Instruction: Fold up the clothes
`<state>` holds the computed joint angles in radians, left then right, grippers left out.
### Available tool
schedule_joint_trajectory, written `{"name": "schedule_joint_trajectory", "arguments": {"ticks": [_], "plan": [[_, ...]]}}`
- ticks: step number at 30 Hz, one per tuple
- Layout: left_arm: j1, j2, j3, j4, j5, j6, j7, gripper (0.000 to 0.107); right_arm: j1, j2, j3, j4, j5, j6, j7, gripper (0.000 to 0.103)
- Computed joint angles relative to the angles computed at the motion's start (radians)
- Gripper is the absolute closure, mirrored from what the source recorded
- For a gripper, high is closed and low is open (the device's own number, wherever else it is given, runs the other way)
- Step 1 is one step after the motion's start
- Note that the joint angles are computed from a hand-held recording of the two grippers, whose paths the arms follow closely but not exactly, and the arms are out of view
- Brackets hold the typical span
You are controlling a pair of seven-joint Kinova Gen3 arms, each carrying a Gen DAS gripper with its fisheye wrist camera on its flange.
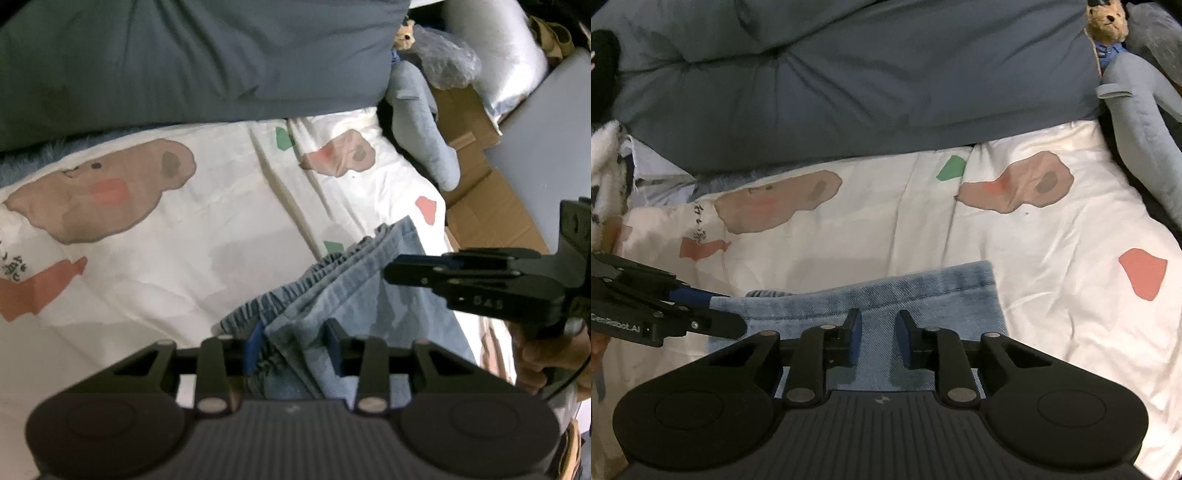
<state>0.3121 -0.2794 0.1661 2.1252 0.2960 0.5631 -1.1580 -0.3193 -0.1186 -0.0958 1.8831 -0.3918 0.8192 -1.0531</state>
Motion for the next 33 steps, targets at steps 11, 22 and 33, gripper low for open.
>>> {"name": "schedule_joint_trajectory", "arguments": {"ticks": [11,22,33], "plan": [[0.001,0.021,0.006,0.047,-0.015,-0.073,0.0,0.072,-0.002,0.095,-0.027,-0.027,0.055,0.005,-0.074,0.082],[0.031,0.03,-0.026,0.109,0.033,-0.168,-0.063,0.073,0.024,0.154,-0.031,-0.079,0.04,0.057,-0.117,0.083],[0.027,-0.093,-0.042,0.021,0.024,-0.059,-0.098,0.085,0.064,-0.026,0.021,0.01,-0.058,0.055,-0.048,0.081]]}}
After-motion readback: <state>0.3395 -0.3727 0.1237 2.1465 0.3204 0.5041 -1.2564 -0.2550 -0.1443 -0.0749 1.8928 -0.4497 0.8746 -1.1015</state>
